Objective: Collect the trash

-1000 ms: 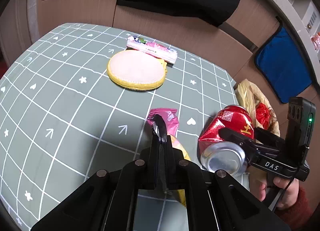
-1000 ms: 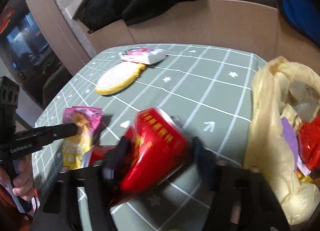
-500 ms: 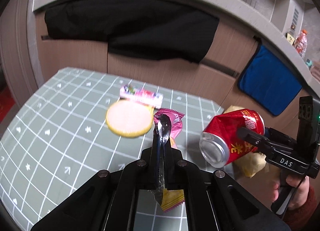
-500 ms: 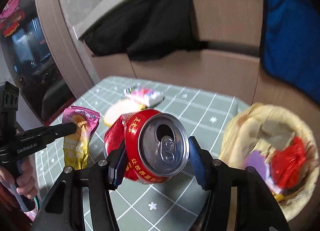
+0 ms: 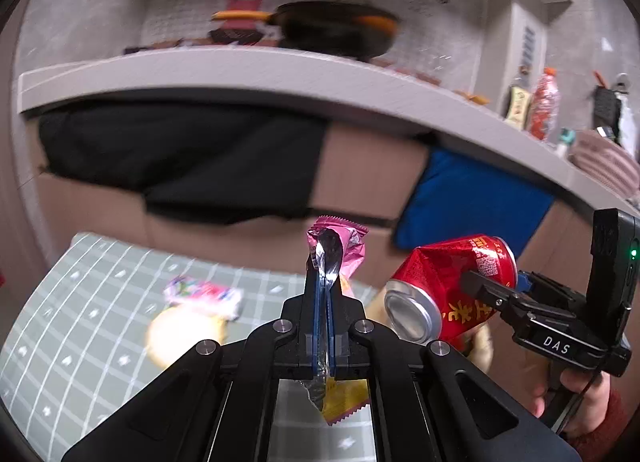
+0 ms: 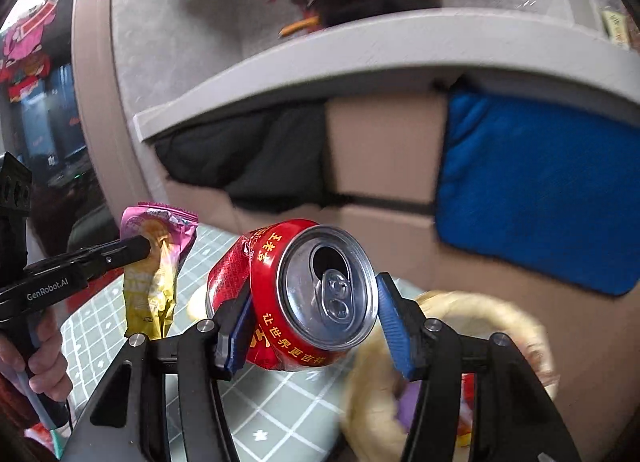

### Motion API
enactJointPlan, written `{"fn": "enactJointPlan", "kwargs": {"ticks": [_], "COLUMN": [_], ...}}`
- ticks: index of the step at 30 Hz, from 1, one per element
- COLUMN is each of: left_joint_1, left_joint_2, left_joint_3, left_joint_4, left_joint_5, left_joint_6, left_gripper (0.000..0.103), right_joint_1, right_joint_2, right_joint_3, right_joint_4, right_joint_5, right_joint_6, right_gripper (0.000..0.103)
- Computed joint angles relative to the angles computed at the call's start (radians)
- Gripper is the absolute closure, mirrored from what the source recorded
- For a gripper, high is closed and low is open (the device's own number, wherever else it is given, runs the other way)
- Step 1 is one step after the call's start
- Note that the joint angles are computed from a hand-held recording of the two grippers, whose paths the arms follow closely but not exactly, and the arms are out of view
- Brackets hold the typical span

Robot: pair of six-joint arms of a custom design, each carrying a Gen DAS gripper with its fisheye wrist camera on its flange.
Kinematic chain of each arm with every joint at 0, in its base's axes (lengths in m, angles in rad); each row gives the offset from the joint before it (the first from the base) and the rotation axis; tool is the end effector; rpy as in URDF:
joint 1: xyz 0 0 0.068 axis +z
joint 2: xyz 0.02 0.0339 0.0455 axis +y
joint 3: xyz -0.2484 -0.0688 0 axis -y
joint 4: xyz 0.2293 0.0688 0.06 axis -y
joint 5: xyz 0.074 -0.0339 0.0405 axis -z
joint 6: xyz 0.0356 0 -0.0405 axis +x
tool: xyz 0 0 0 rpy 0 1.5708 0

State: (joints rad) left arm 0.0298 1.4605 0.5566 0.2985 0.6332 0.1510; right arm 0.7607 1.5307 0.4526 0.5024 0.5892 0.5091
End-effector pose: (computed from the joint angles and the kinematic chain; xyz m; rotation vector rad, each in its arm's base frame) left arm 0.2666 -0.0131 0.1589 0.4796 2.0427 -0.5769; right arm 0.2007 0.1637 0.1317 0.0767 2.0427 0.1570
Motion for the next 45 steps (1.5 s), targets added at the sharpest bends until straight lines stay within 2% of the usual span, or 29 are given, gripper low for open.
{"fn": "enactJointPlan", "kwargs": {"ticks": [5, 9, 11, 17, 25, 29, 31, 33, 35, 37, 39, 42, 45], "left_joint_1": [-0.155, -0.283, -0.334, -0.431, -0.461, -0.448, -0.431, -0.42, -0.414, -0.402, -0.388, -0.371, -0.351], "left_joint_2": [-0.015, 0.062, 0.11, 0.264, 0.409, 0.479, 0.52, 0.547, 0.553, 0.559, 0.554, 0.527, 0.491], "left_joint_3": [-0.014, 0.004, 0.032, 0.117, 0.199, 0.27, 0.318, 0.356, 0.359, 0.366, 0.358, 0.321, 0.274], "left_joint_4": [0.066, 0.142, 0.142, 0.163, 0.15, 0.111, 0.084, 0.046, 0.04, 0.024, 0.021, 0.032, 0.06], "left_joint_5": [-0.047, -0.081, -0.11, -0.155, -0.141, -0.066, 0.004, 0.033, 0.028, 0.024, 0.016, -0.039, -0.101], "left_joint_6": [-0.073, -0.142, -0.161, -0.202, -0.211, -0.222, -0.229, -0.222, -0.23, -0.237, -0.237, -0.225, -0.207], "left_gripper": [0.1, 0.1, 0.1, 0.1, 0.1, 0.099, 0.094, 0.067, 0.061, 0.061, 0.061, 0.061, 0.061], "right_joint_1": [-0.011, -0.025, -0.043, -0.17, -0.296, -0.351, -0.371, -0.409, -0.445, -0.461, -0.463, -0.457, -0.429], "right_joint_2": [-0.23, -0.366, -0.419, -0.472, -0.353, -0.228, -0.166, -0.081, 0.007, 0.078, 0.132, 0.163, 0.156], "right_joint_3": [-0.098, -0.152, -0.183, -0.274, -0.326, -0.329, -0.33, -0.328, -0.321, -0.315, -0.308, -0.299, -0.279], "right_joint_4": [-0.122, -0.216, -0.252, -0.217, -0.056, 0.053, 0.102, 0.168, 0.223, 0.267, 0.295, 0.311, 0.27], "right_joint_5": [0.102, 0.158, 0.178, 0.096, -0.012, -0.058, -0.078, -0.127, -0.184, -0.208, -0.211, -0.209, -0.178], "right_joint_6": [0.003, 0.012, 0.021, 0.007, -0.02, -0.021, -0.013, -0.008, -0.001, 0.01, 0.021, 0.031, 0.039], "right_gripper": [0.05, 0.05, 0.05, 0.05, 0.05, 0.05, 0.049, 0.048, 0.045, 0.039, 0.039, 0.039, 0.039]}}
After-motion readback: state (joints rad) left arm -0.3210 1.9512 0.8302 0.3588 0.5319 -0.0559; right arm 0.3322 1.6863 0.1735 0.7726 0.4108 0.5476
